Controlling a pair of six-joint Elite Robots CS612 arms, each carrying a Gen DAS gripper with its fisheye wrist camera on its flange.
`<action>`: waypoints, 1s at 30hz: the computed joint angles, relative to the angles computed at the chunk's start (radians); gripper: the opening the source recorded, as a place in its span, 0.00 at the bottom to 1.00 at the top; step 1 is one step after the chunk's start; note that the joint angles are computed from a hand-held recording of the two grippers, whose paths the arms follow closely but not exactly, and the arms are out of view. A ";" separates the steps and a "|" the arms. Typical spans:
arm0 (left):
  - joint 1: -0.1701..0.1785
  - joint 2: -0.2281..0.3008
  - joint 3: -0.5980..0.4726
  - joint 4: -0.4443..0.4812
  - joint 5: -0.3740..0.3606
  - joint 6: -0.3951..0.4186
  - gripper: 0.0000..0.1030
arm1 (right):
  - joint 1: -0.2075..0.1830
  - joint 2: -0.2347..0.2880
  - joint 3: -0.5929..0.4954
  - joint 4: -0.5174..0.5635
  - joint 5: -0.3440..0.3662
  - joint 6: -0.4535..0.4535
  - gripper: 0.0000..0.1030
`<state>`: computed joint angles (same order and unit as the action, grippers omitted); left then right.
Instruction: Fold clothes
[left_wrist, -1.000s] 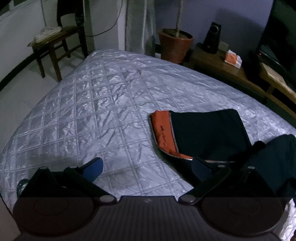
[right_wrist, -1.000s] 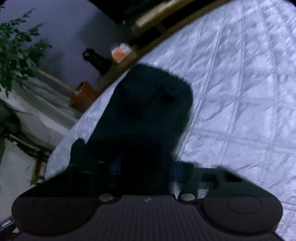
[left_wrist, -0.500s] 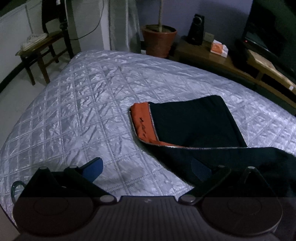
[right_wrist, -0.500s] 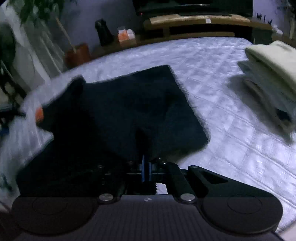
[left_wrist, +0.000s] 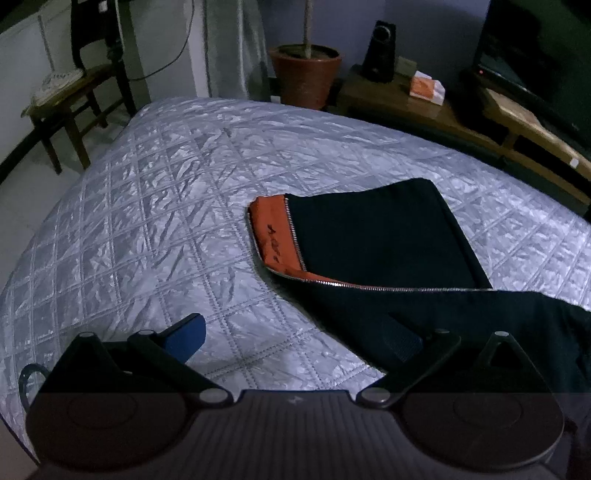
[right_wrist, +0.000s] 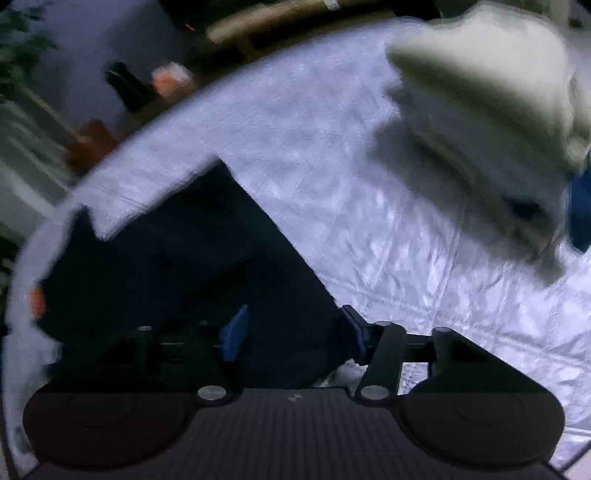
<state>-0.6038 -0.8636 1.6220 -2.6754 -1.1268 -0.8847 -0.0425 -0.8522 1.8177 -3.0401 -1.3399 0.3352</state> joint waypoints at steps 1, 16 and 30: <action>-0.001 0.002 -0.002 0.003 0.000 0.004 0.99 | 0.005 0.018 -0.010 -0.013 0.003 0.023 0.62; -0.007 0.007 -0.012 0.008 0.010 0.002 0.99 | 0.117 0.108 -0.023 -0.576 -0.513 -0.323 0.14; 0.025 -0.019 0.017 0.022 0.057 -0.101 0.99 | 0.187 0.160 -0.175 -0.386 -0.043 -0.618 0.60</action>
<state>-0.5789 -0.8828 1.6394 -2.6535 -1.0694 -0.9862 0.1446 -0.6918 1.6426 -3.4265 -1.3833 -0.2824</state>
